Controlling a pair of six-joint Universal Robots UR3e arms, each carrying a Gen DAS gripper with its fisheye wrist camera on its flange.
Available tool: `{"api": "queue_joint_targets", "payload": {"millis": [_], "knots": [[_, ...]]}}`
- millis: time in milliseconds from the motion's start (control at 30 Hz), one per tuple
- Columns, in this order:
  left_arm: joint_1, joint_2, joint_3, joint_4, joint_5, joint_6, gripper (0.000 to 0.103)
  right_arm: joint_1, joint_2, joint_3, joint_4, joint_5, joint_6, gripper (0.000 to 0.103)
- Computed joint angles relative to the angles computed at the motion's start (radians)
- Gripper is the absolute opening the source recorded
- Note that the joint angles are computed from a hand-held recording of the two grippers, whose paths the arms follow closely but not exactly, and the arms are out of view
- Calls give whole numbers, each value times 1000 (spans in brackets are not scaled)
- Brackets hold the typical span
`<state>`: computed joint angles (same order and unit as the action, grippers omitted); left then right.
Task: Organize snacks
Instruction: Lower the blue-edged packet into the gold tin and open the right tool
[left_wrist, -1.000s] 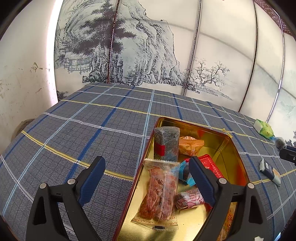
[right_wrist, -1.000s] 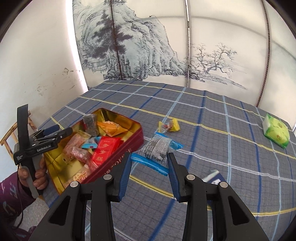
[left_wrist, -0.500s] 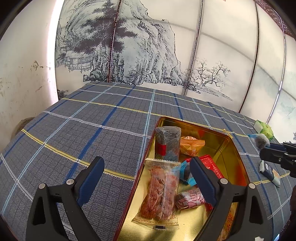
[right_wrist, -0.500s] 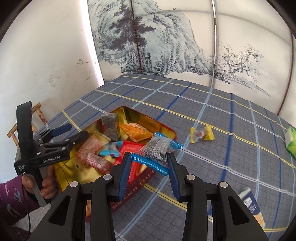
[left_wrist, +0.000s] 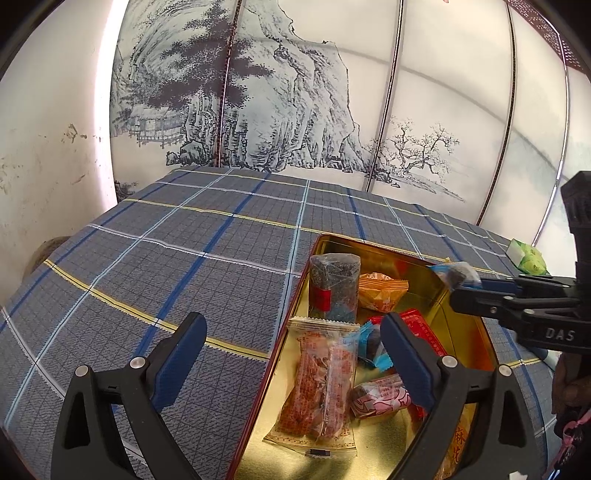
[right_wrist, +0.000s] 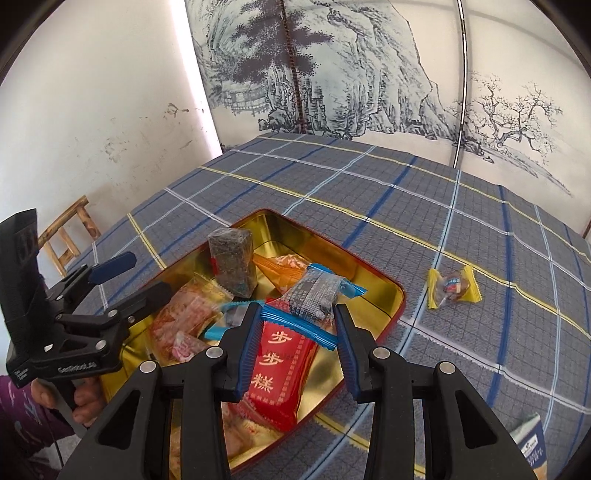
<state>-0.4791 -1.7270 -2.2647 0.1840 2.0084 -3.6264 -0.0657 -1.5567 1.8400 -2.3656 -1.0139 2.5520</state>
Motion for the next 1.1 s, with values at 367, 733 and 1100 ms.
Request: {"api": "queue_joint_targets", "payload": {"millis": [367,733,1100], "knots": [[-7,-5,4,-2,6,-6,94,42,145,-88,-48,-54,42,41],[-6,-5,5,-3,5,-7,94,45,181,-119,-52,-64,52,41],[-1,2,1,-4,1,-2,95,-34,122,-76,-51,69,65,63]]}}
